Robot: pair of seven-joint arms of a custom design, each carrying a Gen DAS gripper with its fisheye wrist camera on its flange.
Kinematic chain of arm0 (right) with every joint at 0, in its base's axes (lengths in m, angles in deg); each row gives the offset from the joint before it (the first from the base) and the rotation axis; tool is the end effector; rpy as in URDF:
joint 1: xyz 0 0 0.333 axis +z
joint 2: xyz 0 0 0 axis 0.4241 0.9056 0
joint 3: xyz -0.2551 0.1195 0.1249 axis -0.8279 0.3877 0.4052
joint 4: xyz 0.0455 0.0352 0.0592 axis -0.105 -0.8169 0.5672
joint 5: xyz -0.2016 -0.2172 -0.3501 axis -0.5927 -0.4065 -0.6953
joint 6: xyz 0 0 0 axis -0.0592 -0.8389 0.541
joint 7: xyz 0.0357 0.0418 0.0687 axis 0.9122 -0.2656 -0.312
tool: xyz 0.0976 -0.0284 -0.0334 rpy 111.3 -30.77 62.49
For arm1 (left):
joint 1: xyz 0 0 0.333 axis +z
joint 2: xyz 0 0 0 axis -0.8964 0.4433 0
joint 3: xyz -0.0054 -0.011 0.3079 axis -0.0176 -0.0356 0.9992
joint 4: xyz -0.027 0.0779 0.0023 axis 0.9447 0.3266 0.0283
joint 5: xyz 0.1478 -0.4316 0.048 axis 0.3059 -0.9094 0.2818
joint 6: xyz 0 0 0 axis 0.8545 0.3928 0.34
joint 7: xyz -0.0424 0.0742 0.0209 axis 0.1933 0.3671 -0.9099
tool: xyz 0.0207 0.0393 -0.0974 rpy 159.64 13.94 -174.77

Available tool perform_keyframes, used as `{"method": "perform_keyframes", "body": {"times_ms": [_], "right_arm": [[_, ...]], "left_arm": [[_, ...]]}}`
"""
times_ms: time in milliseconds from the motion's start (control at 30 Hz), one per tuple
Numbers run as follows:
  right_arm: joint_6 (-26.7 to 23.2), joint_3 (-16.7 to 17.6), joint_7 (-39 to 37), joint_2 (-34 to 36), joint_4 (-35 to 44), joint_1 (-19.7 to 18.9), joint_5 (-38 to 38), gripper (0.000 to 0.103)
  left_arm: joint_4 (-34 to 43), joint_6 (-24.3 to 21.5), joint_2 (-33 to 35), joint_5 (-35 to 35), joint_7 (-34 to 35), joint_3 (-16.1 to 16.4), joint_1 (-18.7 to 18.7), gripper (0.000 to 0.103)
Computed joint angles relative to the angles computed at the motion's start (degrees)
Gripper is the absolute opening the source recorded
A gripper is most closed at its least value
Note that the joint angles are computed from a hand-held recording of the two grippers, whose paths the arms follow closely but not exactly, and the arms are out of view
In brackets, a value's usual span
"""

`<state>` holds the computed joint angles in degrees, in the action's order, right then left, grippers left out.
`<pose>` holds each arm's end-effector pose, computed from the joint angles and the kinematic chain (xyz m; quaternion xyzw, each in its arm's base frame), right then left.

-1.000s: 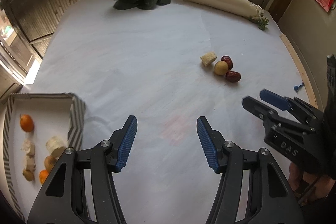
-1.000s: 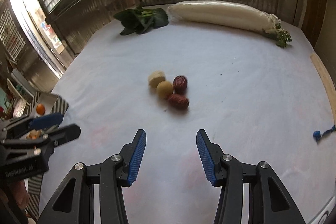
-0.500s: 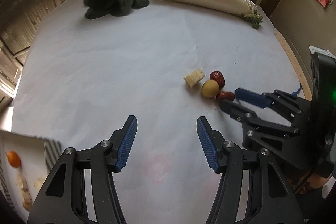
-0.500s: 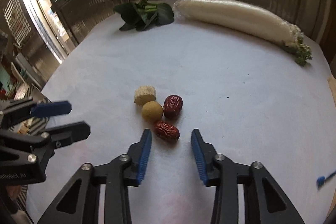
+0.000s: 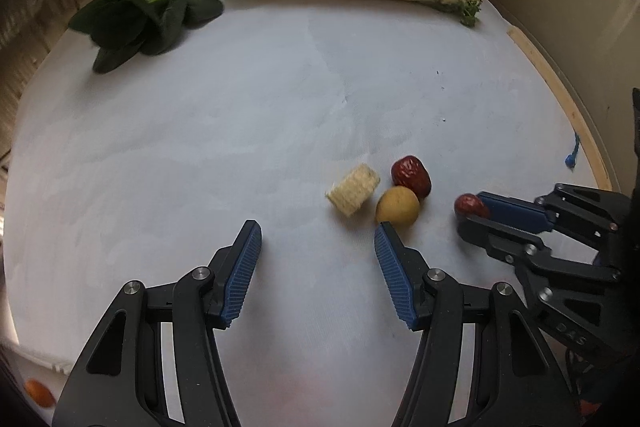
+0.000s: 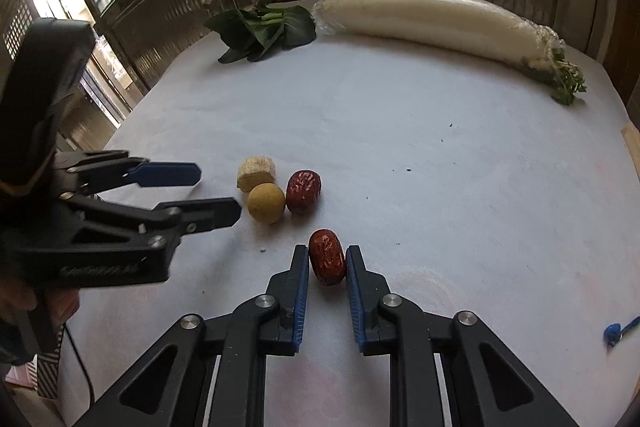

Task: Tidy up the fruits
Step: 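Grasp a white chunk with the left tool while the right grasps a red date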

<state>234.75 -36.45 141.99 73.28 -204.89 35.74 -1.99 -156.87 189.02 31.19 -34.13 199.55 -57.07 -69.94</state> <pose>0.6521 0.1483 0.3932 -0.6008 0.7493 -0.1377 0.2420 0.7508 -0.2229 0.3886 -0.3617 0.9063 -0.2154 0.0368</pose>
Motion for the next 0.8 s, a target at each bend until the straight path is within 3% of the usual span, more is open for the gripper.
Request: {"method": "perform_keyframes", "body": {"times_ms": [200,233,267,367,800], "right_arm": [[0.4,0.2,-0.6,0.1,-0.1,-0.1,0.9,0.018],[0.5,0.2,-0.9,0.3,0.0,-0.2,1.3,0.018],[0.5,0.2,-0.9,0.3,0.0,-0.3,1.4,0.018],[0.8,0.3,-1.2,0.0,-0.2,-0.3,1.8,0.018],[1.2,1.1,-0.4,-2.3,-1.3,1.3,1.8,0.018]], "left_arm": [[3.5,-1.0,2.7,-1.0,2.1,-1.0,-0.1,0.059],[3.6,-0.9,2.8,-0.8,2.2,-0.9,-0.4,0.055],[3.7,-0.7,3.0,-0.6,2.1,-0.8,-0.6,0.043],[3.1,-0.3,2.6,-1.4,2.7,-1.2,-0.3,0.023],[-10.5,5.7,-8.4,-4.9,1.4,0.1,2.0,0.022]]}}
